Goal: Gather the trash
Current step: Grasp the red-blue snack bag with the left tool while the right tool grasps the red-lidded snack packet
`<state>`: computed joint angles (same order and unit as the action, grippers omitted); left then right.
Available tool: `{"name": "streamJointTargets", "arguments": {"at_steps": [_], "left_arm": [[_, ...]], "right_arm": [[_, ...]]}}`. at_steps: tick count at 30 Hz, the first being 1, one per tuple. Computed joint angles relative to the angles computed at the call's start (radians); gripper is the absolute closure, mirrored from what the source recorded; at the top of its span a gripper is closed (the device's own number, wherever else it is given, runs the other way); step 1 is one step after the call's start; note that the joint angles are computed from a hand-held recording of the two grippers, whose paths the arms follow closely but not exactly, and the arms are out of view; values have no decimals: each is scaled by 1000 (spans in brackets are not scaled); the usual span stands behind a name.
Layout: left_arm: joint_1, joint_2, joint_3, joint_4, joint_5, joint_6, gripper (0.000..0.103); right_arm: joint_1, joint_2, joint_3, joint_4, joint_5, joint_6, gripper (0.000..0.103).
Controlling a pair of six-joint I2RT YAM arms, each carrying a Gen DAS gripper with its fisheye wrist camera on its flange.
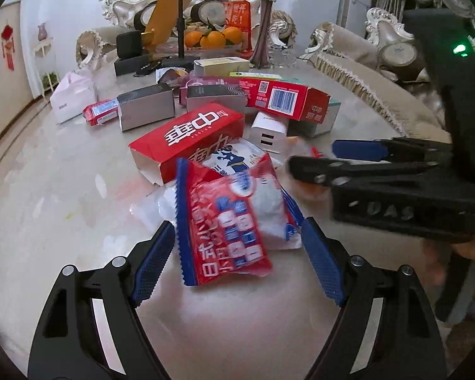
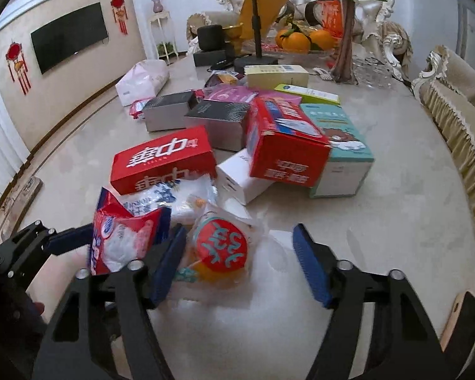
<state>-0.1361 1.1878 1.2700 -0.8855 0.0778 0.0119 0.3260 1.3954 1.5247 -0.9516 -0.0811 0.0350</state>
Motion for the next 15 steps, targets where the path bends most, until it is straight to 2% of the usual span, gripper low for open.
{"name": "streamJointTargets", "arguments": {"at_steps": [1,3,5,9,10,13,15], "left_arm": [[-11,7,3,2,-17,-11,23],[-24,19,9,4,-40,-29,23],[-49,33,15,5,-84,-46,23],[-95,49,25,2,-166,-62,23],[-92,50,26,1,-163,-69,23],[-40,44,25,12,-60,-77,24],[-20,45,26,12,-35,-59,31]], "right_arm": [[-15,-4,-1,-2,-6,-3,56],[-44,-9,-9,-3,-37,-9,59],[-64,-9,-16,0,-76,-10,59],[-50,0,-23,9,-72,-29,54],[-40,7,-21,9,-63,-31,52],[-24,29,-13,0,-51,-35,52],[-34,29,-13,5,-70,-28,52]]}}
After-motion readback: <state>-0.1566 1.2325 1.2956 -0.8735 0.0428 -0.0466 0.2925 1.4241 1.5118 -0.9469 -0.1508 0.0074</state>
